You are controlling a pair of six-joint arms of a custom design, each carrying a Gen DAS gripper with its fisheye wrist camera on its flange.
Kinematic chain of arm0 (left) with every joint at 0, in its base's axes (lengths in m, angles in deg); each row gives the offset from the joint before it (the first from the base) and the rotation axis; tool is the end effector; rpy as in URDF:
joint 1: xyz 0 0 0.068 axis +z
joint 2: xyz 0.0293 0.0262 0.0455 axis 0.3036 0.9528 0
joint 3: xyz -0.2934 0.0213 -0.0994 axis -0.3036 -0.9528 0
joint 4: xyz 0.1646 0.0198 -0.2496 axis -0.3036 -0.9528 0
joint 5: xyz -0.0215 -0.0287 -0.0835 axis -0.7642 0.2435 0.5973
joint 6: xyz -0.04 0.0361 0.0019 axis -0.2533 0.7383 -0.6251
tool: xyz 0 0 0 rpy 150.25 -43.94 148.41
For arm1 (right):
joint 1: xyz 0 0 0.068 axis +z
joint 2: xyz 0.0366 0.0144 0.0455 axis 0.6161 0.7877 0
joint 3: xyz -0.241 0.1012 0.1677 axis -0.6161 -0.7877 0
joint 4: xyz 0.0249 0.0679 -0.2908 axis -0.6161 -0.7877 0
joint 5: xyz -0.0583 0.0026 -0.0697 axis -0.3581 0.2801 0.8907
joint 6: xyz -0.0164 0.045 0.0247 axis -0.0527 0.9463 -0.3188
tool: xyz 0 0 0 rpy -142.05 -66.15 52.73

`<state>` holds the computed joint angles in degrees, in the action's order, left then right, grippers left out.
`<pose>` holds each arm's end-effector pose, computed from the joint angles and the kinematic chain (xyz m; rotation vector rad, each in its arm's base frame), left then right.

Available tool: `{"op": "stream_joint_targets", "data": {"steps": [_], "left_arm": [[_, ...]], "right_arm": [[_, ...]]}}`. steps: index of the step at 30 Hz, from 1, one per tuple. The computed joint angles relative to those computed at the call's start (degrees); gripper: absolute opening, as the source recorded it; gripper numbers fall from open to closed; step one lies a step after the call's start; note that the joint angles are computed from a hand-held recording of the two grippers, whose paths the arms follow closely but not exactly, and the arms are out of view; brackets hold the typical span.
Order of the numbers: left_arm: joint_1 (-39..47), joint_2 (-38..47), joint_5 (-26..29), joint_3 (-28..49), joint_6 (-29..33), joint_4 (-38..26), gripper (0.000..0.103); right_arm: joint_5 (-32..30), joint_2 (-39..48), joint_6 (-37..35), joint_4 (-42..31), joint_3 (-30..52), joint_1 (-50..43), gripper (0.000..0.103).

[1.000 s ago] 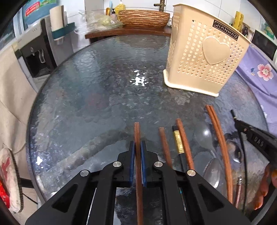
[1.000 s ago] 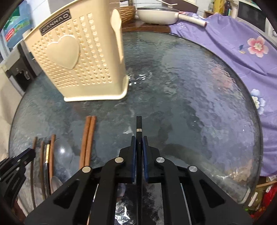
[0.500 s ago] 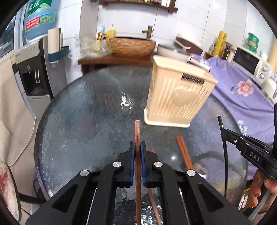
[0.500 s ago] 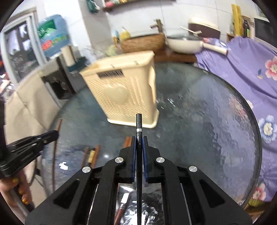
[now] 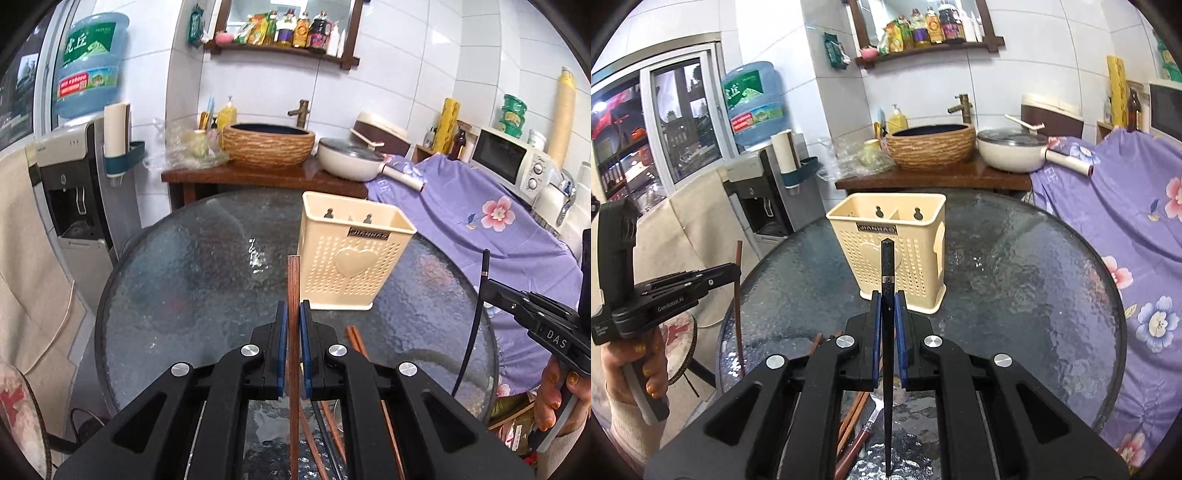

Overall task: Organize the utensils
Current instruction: 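Lift both chopsticks and carry them over the cream utensil holder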

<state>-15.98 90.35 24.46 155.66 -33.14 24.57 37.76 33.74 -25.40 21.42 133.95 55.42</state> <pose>0.2537 -0.1583 0.3679 0.1179 2.1980 -0.2530 0.2723 0.0903 0.3659 -0.2224 2.1296 0.4230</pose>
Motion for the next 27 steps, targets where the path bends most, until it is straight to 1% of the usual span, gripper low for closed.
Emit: {"op": "stream_joint_targets", "data": {"steps": [7, 11, 15, 18, 22, 25, 27], "left_arm": [[-0.8, -2.7, -1.9, 0.6, 1.1, 0.2, 0.007], [-1.2, -3.2, -3.0, 1.0, 1.2, 0.7, 0.007], [-1.3, -2.4, -2.9, 2.3, 1.7, 1.2, 0.006], [-1.1, -1.8, -2.7, 3.7, 2.8, 1.3, 0.006], [-0.4, -0.2, -0.9, 7.4, 4.6, 1.0, 0.006], [-0.1, 2.1, -0.3, 11.9, 6.2, 0.1, 0.006], [0.4, 4.0, 0.5, 16.3, 7.1, -0.4, 0.006]], "right_arm": [[-2.5, -2.8, -1.4, -1.5, 0.4, -2.1, 0.008], [-2.1, -3.9, -1.2, -0.9, 0.2, -2.4, 0.008], [-1.8, -3.6, -1.7, -0.8, 1.5, -2.2, 0.008], [-0.8, -2.7, -2.9, -1.4, 3.5, -1.4, 0.008], [-0.6, -0.4, -4.4, -3.3, 7.9, -1.2, 0.008], [-0.6, 1.7, -5.6, -4.9, 12.3, -1.1, 0.008], [-1.1, 3.7, -6.4, -6.5, 16.8, -1.2, 0.008]]}}
